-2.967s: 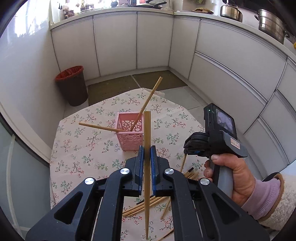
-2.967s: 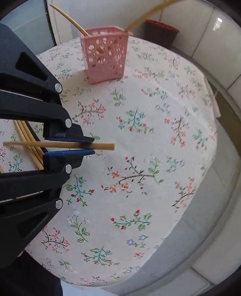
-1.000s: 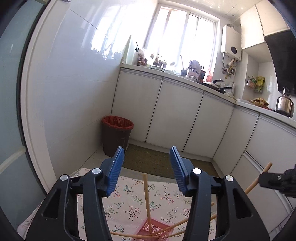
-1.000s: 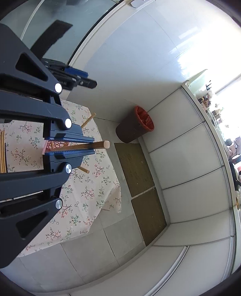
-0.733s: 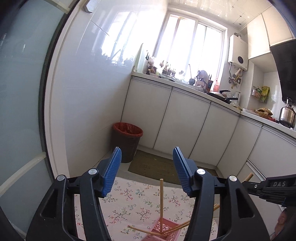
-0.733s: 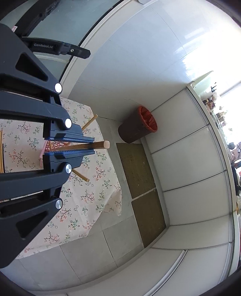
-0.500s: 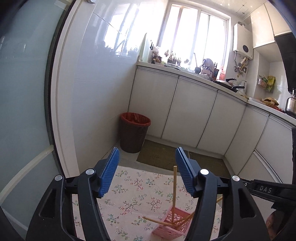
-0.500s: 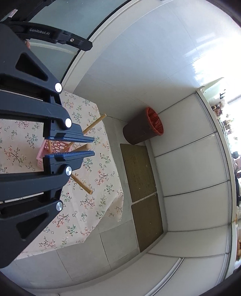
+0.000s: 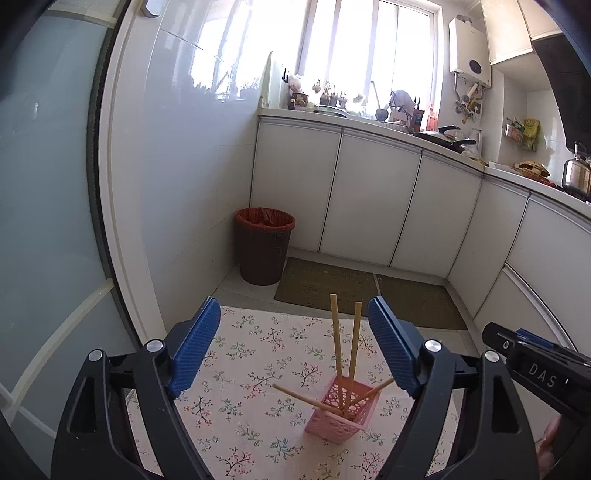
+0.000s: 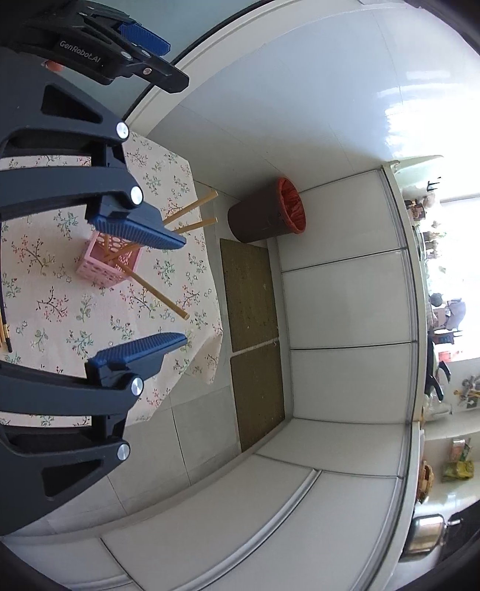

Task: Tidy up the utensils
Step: 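Lower the chopstick into the pink holder and open the right gripper, then move both grippers back toward the remaining chopstick pile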

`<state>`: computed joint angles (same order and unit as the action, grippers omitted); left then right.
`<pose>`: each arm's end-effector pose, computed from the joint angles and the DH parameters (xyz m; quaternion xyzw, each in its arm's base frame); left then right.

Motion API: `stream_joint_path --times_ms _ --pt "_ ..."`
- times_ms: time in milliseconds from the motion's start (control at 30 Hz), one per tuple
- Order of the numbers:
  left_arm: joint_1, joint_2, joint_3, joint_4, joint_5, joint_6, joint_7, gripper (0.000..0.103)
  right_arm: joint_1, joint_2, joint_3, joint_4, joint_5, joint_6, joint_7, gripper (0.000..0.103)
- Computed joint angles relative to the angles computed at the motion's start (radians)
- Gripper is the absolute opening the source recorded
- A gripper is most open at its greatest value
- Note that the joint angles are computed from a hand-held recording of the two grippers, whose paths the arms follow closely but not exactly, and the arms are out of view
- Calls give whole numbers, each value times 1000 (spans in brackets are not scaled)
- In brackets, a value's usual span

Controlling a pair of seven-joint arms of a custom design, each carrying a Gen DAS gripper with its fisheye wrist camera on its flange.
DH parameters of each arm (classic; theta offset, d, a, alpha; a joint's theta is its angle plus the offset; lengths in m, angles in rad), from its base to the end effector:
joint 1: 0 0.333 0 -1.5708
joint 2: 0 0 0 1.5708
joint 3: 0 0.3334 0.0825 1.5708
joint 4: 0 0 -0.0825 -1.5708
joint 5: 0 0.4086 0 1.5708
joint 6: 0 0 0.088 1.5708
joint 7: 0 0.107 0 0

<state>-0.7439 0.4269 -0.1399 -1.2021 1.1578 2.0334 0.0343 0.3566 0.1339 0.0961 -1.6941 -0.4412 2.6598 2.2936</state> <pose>0.5354 -0.5293 0.6302 -0.6915 0.4865 -0.3639 0.3909 0.6080 0.3045 0.6191 -0.6472 0.6304 -0.2400 0.3551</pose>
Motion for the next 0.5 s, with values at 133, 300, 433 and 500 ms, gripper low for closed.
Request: stream_joint_path --times_ms 133,300,433,500 --pt "-14 -8 -8 -9 -4 -20 6 87 18 -69 -25 -84 -202 8 170 70" --pt "-29 -14 -20 -18 -6 -47 -1 96 -3 -136 -12 -163 -286 4 262 81" --pt "-30 -16 -32 -24 -26 -45 3 96 -22 -183 -1 -220 -350 -10 348 89" --pt "-28 -14 -37 -25 -43 -41 14 96 -34 -209 6 -253 -384 -19 401 94"
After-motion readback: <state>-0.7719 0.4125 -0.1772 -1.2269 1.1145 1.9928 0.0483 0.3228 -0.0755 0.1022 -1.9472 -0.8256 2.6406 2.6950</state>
